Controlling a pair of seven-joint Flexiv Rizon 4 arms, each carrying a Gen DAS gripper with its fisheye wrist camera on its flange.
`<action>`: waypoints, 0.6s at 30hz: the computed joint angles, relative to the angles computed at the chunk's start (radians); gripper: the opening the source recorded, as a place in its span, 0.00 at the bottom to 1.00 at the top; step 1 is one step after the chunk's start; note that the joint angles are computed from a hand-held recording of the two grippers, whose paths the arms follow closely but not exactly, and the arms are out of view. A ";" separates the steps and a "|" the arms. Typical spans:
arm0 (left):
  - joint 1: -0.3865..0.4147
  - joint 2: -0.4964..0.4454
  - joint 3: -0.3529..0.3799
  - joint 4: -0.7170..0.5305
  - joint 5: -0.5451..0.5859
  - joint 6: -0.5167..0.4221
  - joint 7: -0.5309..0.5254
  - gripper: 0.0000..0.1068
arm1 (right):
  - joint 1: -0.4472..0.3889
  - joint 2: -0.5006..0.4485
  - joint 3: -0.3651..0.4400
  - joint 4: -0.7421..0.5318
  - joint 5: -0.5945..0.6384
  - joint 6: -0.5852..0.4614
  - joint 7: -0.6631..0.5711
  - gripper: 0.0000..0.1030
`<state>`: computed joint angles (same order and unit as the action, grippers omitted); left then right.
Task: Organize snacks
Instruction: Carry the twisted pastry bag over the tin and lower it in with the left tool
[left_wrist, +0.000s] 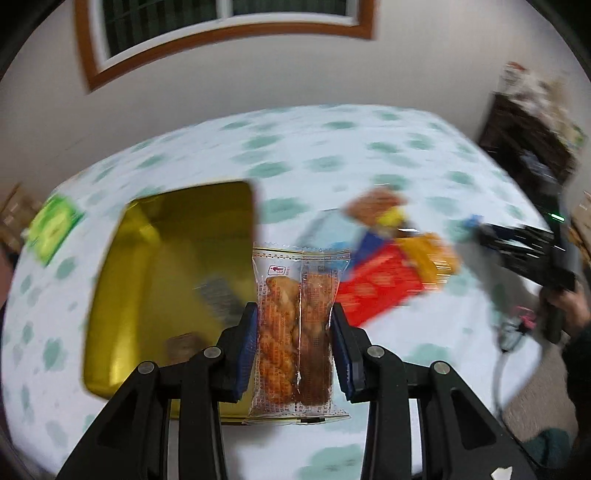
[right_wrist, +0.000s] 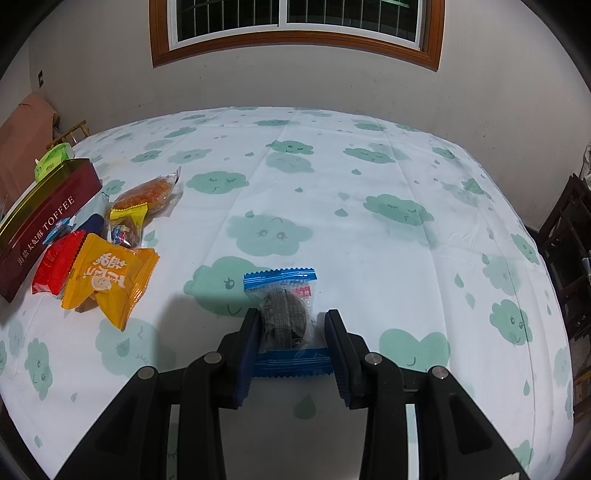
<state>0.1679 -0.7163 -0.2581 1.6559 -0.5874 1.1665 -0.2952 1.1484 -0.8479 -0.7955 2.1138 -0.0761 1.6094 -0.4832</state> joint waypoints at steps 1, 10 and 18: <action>-0.020 -0.017 0.035 -0.030 0.017 -0.001 -0.042 0.31 | 0.000 0.000 0.000 -0.001 0.000 -0.001 0.000 0.36; -0.055 -0.134 0.156 -0.210 0.168 -0.007 -0.292 0.31 | 0.001 -0.001 -0.001 0.000 0.001 0.000 -0.002 0.36; -0.038 -0.192 0.170 -0.319 0.234 -0.056 -0.371 0.31 | 0.002 0.000 -0.003 0.000 0.000 -0.002 -0.002 0.36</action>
<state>0.1295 -0.9083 -0.0881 1.3369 -0.3533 1.1106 -0.6660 1.1505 -0.8481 -0.7980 2.1139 -0.0763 1.6070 -0.4848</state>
